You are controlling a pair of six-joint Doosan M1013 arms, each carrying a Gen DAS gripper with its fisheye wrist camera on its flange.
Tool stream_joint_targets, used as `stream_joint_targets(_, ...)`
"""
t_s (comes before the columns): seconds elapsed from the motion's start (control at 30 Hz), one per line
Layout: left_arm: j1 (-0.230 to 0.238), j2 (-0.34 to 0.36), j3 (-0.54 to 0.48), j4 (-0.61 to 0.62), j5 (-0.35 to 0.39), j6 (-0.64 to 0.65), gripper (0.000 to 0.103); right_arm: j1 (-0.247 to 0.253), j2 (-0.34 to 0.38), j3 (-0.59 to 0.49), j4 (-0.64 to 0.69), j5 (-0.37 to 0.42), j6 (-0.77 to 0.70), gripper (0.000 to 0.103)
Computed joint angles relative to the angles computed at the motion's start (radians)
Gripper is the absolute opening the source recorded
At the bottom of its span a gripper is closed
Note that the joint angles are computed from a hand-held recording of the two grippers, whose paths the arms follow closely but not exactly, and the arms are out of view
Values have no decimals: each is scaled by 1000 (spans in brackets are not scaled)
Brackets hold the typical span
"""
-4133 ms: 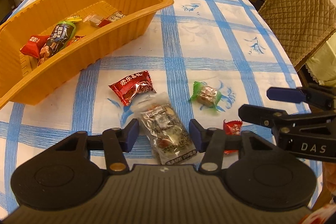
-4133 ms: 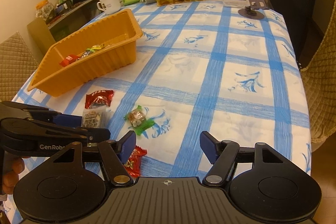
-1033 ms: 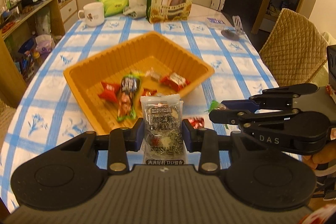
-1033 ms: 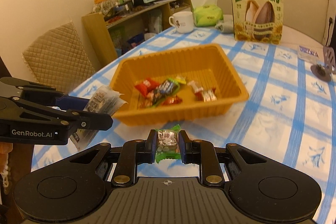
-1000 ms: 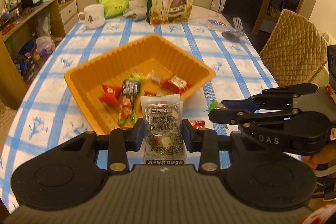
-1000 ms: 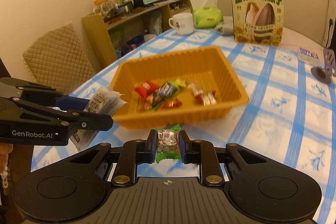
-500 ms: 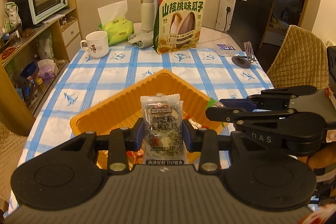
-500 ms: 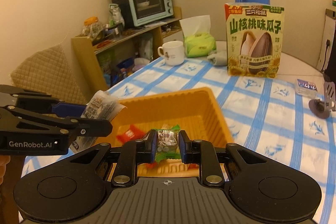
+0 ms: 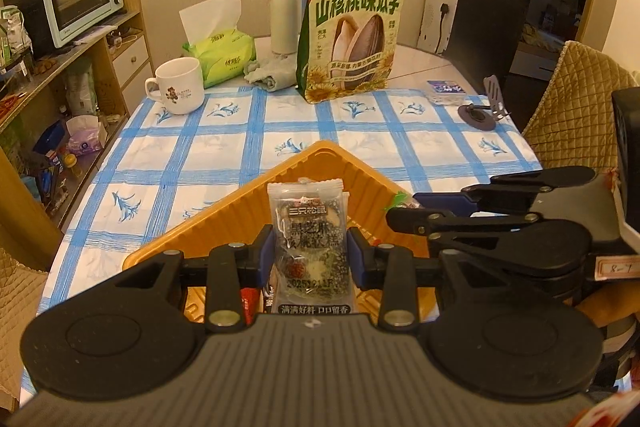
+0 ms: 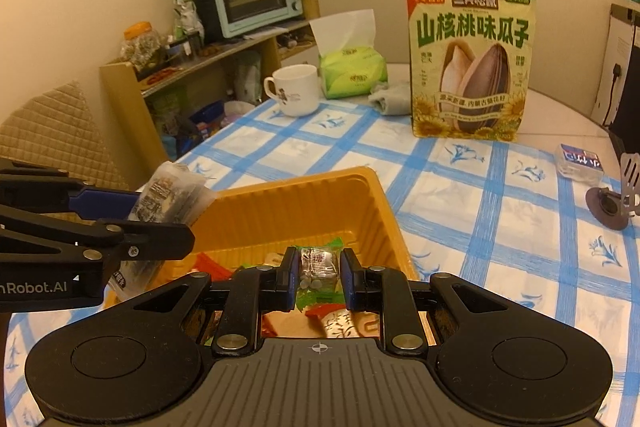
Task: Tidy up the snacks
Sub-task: 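Carry the seed bag and green candy toward the orange tray, then open both tools over the orange tray to drop the seed bag and green candy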
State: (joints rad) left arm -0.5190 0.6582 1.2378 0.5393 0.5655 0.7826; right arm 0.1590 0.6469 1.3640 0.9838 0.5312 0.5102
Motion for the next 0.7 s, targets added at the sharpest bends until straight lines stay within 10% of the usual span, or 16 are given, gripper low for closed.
stream_joint_targets(0.7,33,100,-113,-131,96,116,34,16,95,-122,-207,50,199,22)
